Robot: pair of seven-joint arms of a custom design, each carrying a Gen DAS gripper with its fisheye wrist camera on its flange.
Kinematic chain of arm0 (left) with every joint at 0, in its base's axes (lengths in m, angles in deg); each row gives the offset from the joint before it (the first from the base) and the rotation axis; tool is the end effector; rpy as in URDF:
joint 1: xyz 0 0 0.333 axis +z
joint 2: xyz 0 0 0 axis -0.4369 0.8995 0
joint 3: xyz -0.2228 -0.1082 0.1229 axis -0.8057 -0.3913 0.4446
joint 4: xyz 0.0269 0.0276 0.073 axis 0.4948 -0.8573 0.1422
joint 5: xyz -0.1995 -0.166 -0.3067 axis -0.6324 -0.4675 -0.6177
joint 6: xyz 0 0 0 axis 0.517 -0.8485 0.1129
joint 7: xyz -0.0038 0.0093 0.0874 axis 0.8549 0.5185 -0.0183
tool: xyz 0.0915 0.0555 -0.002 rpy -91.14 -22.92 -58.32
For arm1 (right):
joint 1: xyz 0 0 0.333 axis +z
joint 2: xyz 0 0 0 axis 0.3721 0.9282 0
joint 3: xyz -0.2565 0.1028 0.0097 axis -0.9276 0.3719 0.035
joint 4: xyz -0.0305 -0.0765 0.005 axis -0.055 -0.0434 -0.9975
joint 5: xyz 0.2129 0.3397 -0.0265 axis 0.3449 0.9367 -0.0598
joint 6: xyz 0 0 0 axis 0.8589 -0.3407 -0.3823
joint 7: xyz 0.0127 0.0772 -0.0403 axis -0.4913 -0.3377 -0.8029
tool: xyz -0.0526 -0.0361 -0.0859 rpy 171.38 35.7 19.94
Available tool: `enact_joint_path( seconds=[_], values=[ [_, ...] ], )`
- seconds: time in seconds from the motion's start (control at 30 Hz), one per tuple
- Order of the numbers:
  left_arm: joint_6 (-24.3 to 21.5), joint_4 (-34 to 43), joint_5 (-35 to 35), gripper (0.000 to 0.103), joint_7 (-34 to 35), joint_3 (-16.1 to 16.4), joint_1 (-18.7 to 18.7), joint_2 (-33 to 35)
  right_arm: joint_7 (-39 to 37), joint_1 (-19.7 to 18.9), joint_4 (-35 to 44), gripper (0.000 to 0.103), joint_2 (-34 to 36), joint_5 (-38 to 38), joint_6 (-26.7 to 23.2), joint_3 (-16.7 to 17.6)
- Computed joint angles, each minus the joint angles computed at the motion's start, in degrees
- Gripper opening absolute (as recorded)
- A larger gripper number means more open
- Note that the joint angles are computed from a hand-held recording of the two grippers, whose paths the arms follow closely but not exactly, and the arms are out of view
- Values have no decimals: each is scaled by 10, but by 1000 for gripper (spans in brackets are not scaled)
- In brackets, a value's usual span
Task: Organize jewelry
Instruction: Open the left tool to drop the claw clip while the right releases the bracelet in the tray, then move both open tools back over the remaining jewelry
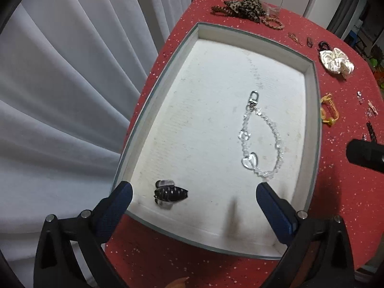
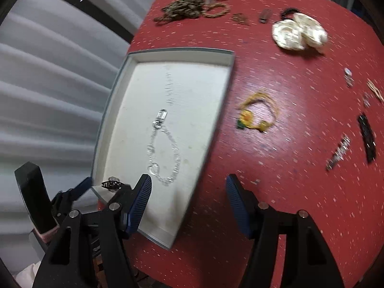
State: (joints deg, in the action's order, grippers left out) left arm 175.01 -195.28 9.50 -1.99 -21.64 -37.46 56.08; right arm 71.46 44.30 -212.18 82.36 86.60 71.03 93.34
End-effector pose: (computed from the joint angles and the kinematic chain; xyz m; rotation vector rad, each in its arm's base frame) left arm 0.4859 -0.2160 0.3906 -1.8736 2.2477 -0.2248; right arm 0.4833 0.2763 0.4276 -1.7182 2.2025 0.2127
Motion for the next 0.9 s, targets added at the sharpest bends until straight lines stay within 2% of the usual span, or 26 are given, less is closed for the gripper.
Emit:
enact_joint_path(
  seconds=[0.03,0.17,0.33,0.4,0.47,0.5,0.67,0.9],
  values=[
    [-3,1,-3,103,5,0,-2,0,6,0,-11,78,-10,-1,3,0],
    [-4,2,5,103,14,-4,-6,-5,21,-4,-43,79,-41,-10,2,-2],
    [-21,17,-23,103,50,-4,-16,-5,53,-9,-90,80,-88,-28,-4,-3],
    [-25,26,-18,103,52,-8,-18,-2,62,-11,-110,87,-109,-32,-7,-4],
    [-28,30,-5,103,52,-13,-22,-7,73,-13,-133,102,-133,-39,-4,-4],
    [-28,30,-4,103,55,-15,-25,-11,79,-14,-143,103,-145,-42,-4,-4],
    [-32,42,-14,103,68,-19,-37,-16,105,-19,-195,103,-207,-51,-24,-7],
    [-62,66,-36,103,97,-30,-60,-7,158,-37,-293,103,-340,-61,-88,-13]
  ],
)
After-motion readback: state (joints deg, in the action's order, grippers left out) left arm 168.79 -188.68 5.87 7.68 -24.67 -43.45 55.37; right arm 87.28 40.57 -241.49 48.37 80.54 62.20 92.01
